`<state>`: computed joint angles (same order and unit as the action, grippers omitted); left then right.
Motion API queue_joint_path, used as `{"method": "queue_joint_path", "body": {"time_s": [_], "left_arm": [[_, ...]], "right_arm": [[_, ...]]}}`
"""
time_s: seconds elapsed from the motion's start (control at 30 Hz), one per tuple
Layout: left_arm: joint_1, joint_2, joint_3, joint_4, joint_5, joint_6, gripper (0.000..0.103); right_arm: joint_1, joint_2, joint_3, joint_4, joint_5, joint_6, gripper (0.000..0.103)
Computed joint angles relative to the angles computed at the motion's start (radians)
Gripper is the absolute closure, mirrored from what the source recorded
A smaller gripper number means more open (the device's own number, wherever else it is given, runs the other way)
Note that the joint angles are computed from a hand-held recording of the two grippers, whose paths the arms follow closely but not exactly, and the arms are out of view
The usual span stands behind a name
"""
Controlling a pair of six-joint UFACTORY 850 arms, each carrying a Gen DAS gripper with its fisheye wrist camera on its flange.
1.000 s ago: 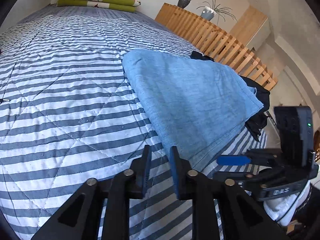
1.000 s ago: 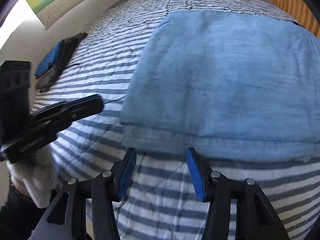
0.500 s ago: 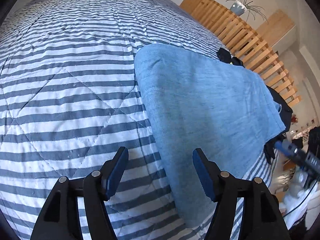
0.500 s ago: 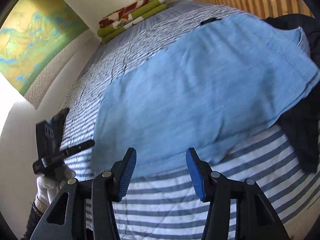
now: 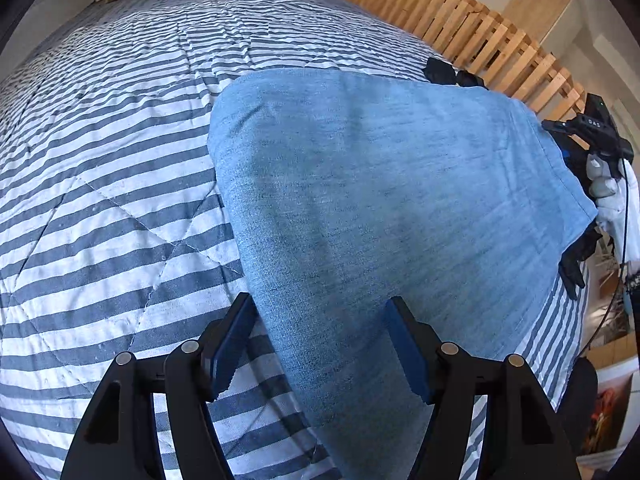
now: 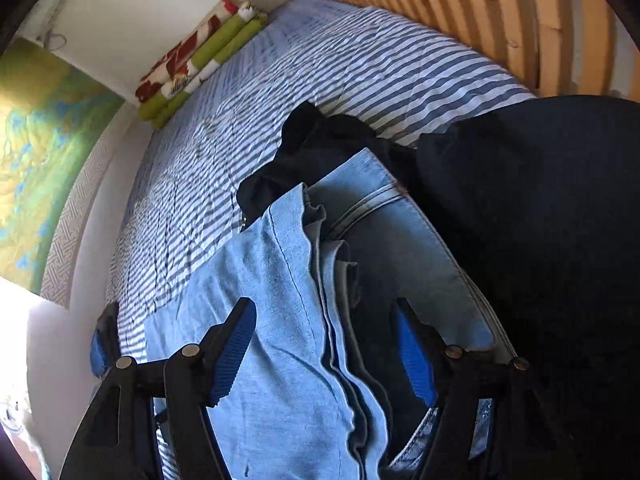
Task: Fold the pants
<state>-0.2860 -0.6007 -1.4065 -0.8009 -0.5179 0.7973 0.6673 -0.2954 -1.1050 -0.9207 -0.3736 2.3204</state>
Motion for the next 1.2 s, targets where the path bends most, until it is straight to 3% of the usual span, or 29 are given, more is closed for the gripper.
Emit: {"method": "queue_joint_path", "body": {"time_s": [0.1, 0.2, 0.3, 0.37, 0.47, 0.53, 0.6, 0.67, 0.7, 0.73, 0.8, 0.87, 0.9, 0.93, 1.0, 1.07, 1.13, 1.2], "left_arm": [[0.002, 0.002, 0.004, 0.003, 0.002, -0.007, 0.033], [0.000, 0.004, 0.007, 0.007, 0.010, -0.010, 0.032], [-0.004, 0.009, 0.017, -0.003, 0.027, 0.014, 0.030], [-0.011, 0.012, 0.023, 0.005, 0.044, 0.013, 0.028], [-0.024, 0.013, 0.023, 0.038, 0.061, -0.010, 0.025], [-0.024, 0.012, 0.021, 0.040, 0.061, -0.013, 0.025], [-0.023, 0.010, 0.017, 0.042, 0.056, -0.013, 0.025], [-0.028, -0.001, 0.002, 0.057, 0.054, -0.031, 0.025], [-0.029, -0.003, -0.001, 0.062, 0.053, -0.038, 0.025], [-0.029, -0.003, -0.003, 0.063, 0.052, -0.039, 0.025], [-0.022, 0.007, 0.011, 0.049, 0.048, -0.020, 0.025], [-0.020, 0.008, 0.012, 0.044, 0.047, -0.015, 0.025], [-0.019, 0.011, 0.016, 0.041, 0.048, -0.011, 0.025], [-0.019, 0.011, 0.017, 0.041, 0.050, -0.011, 0.025], [-0.017, 0.012, 0.019, 0.039, 0.051, -0.006, 0.025], [-0.016, 0.015, 0.023, 0.032, 0.052, 0.000, 0.025], [-0.018, 0.017, 0.027, 0.032, 0.055, 0.003, 0.025], [-0.018, 0.016, 0.025, 0.038, 0.056, -0.001, 0.025]], "right_arm": [[0.001, -0.031, -0.032, 0.021, -0.061, -0.074, 0.087], [0.070, -0.029, -0.039, -0.263, -0.192, 0.046, 0.096], [0.146, -0.036, -0.044, -0.522, -0.332, 0.026, 0.096], [0.145, -0.039, -0.043, -0.518, -0.342, -0.006, 0.096], [0.083, -0.056, -0.046, -0.336, -0.262, -0.090, 0.091], [0.037, -0.048, -0.020, -0.276, -0.170, -0.061, 0.063], [-0.004, -0.009, 0.041, -0.369, -0.053, 0.120, 0.055], [-0.006, 0.010, 0.074, -0.452, -0.089, 0.302, 0.057], [0.004, 0.008, 0.071, -0.472, -0.133, 0.338, 0.081], [0.019, 0.004, 0.059, -0.505, -0.164, 0.332, 0.096], [0.068, 0.000, 0.026, -0.600, -0.232, 0.248, 0.099], [0.101, 0.003, -0.004, -0.612, -0.241, 0.127, 0.099], [0.106, -0.001, -0.016, -0.555, -0.264, 0.076, 0.096], [0.101, -0.002, -0.028, -0.457, -0.276, 0.020, 0.084], [0.067, 0.018, -0.007, -0.312, -0.234, 0.015, 0.062], [0.037, 0.042, 0.039, -0.269, -0.196, 0.078, 0.060], [-0.014, 0.063, 0.097, -0.316, -0.031, 0.203, 0.051], [-0.049, 0.044, 0.113, -0.432, 0.073, 0.354, 0.051]]}}
